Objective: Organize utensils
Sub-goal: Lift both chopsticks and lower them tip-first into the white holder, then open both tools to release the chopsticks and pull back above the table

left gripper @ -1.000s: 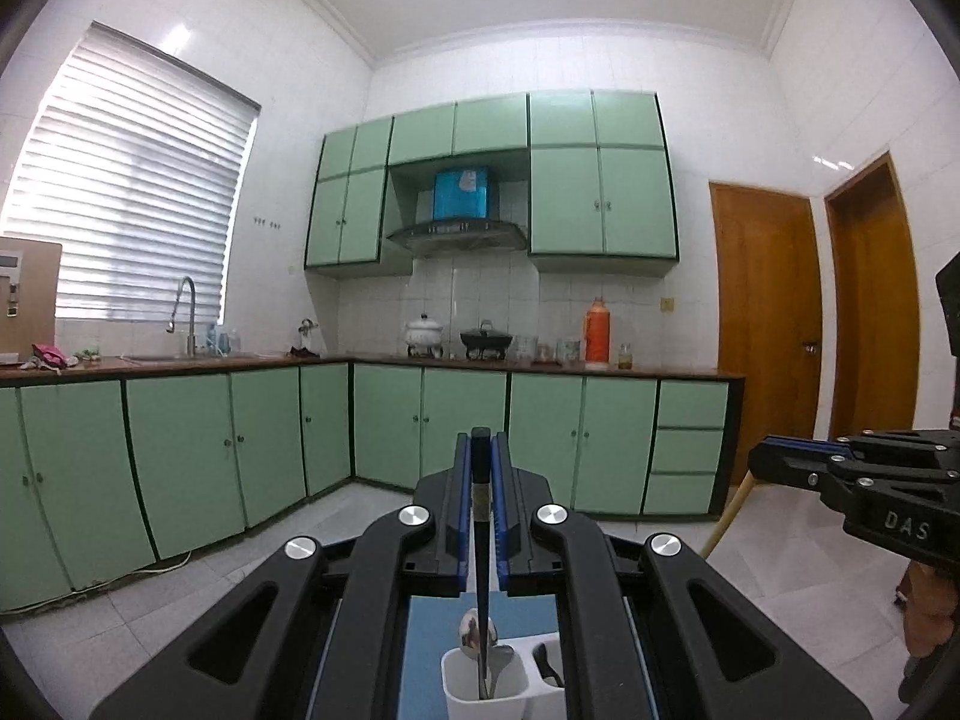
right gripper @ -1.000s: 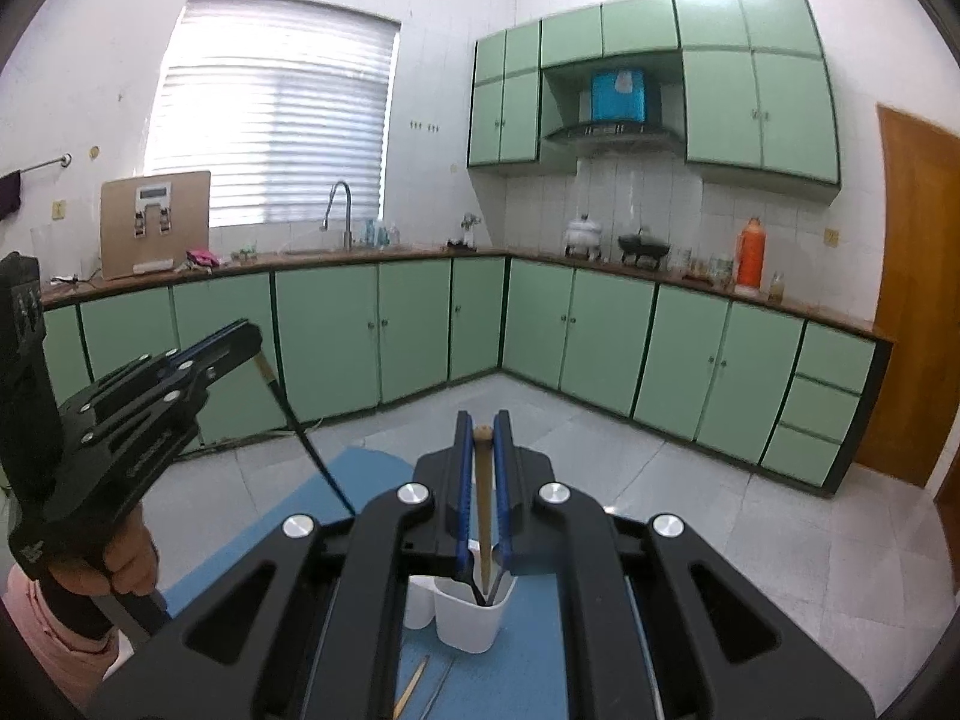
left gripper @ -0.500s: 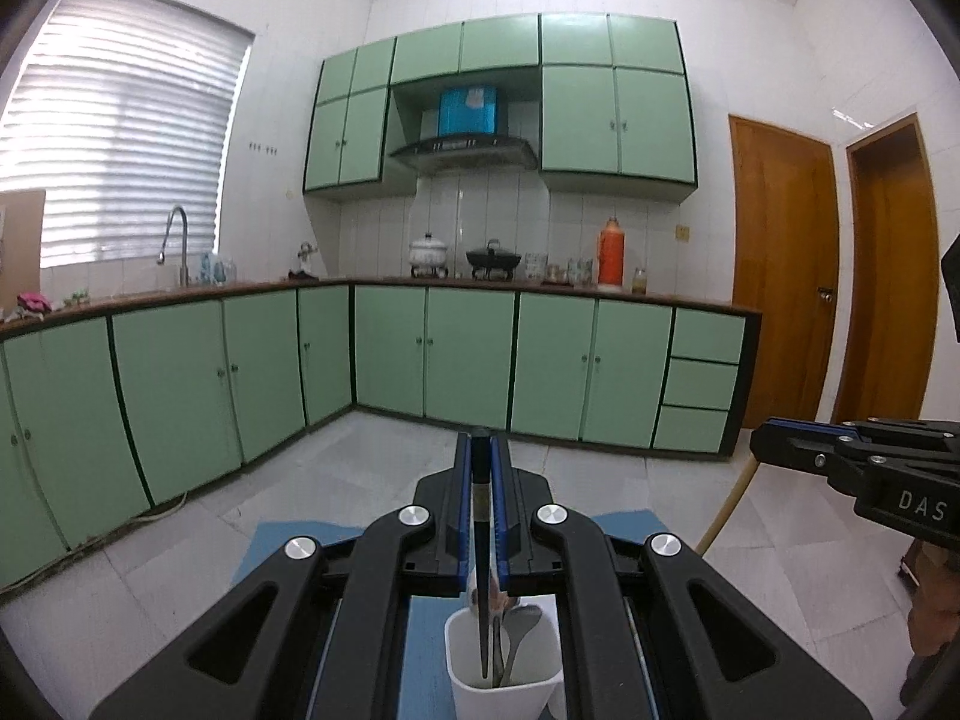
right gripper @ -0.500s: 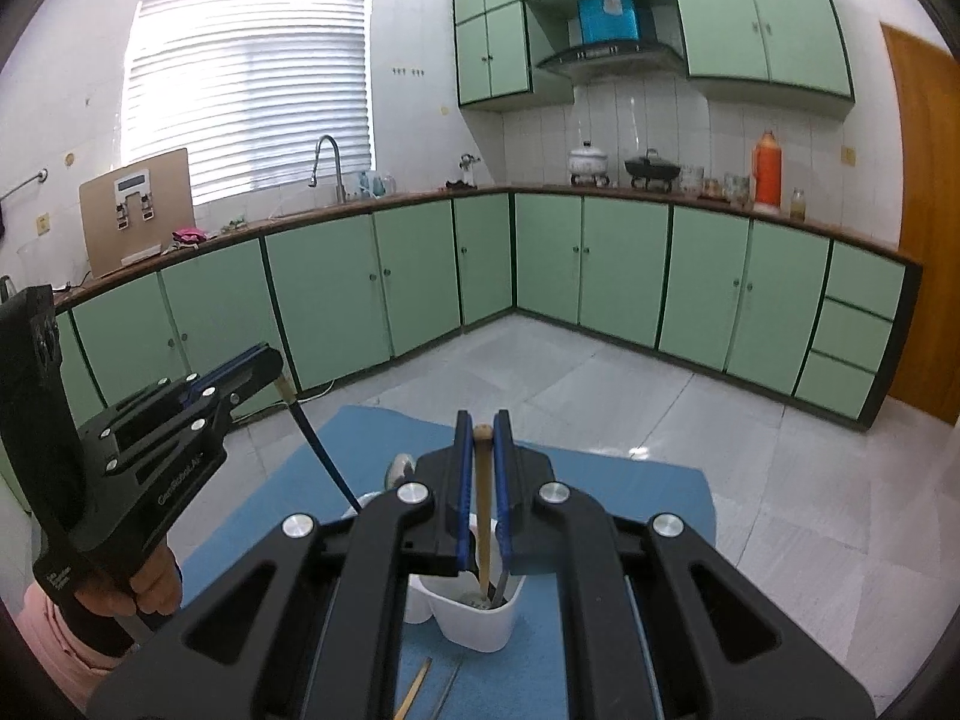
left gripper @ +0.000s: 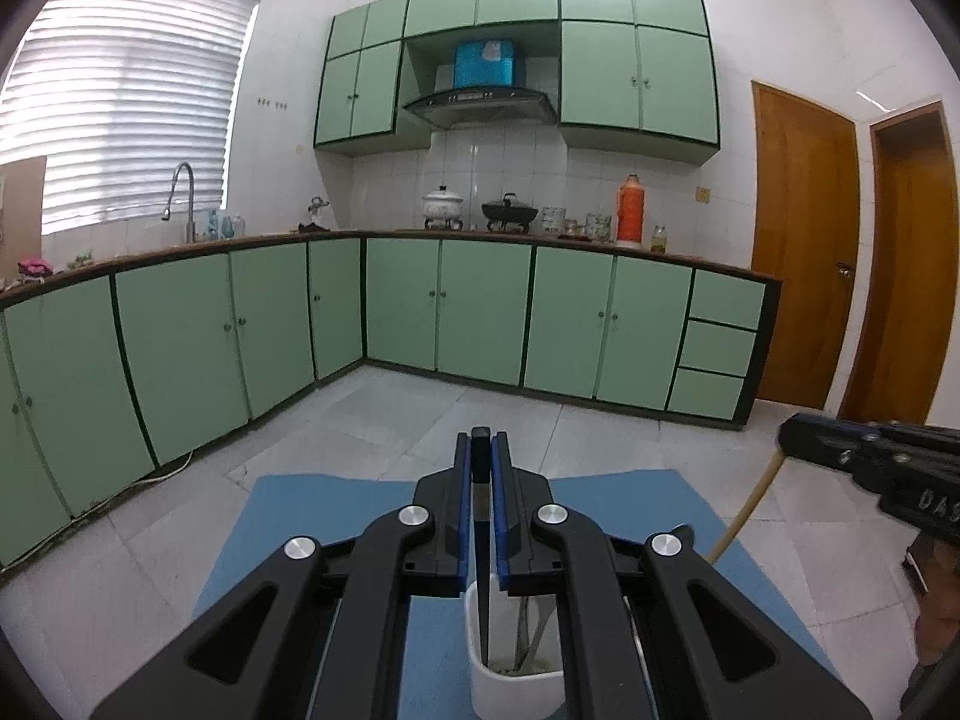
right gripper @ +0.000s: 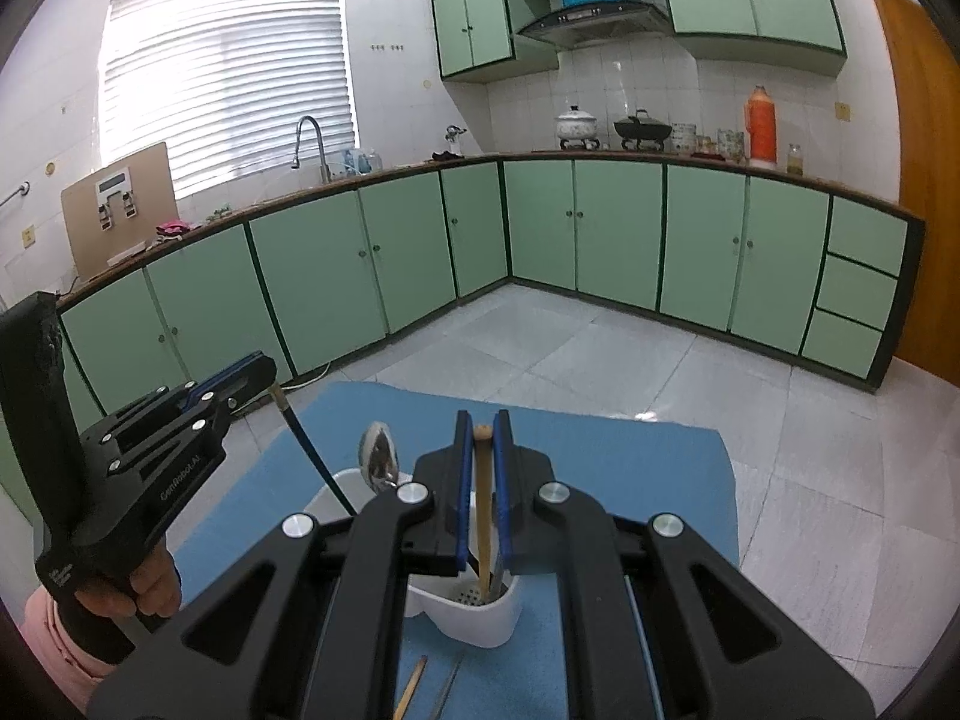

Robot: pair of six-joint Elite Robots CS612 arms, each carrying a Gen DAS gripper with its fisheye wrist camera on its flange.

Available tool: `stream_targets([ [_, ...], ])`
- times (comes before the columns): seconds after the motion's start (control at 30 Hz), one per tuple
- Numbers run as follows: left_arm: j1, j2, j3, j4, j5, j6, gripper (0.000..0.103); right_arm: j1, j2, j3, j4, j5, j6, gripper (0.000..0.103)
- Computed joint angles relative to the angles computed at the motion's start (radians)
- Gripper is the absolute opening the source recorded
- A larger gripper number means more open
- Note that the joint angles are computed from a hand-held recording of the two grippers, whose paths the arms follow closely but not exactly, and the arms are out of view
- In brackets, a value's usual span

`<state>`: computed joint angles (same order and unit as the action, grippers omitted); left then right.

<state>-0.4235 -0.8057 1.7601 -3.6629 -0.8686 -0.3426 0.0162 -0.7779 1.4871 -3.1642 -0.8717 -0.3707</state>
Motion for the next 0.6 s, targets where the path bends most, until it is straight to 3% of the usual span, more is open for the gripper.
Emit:
stream_targets([
  [0.27,0.001,-0.013,0.031,-0.010,0.003,-0.032,0.011,-0.012,0.003,0.004,-0.012,-0.005,0.043,0.007],
  [0.53,0.000,-0.023,0.064,-0.026,0.003,-0.076,0.054,-0.026,0.012,0.008,-0.023,-0.026,0.073,0.011],
  [0.6,-0.001,-0.023,0.069,-0.030,0.004,-0.078,0.059,-0.028,0.013,0.012,-0.038,-0.036,0.087,0.029],
])
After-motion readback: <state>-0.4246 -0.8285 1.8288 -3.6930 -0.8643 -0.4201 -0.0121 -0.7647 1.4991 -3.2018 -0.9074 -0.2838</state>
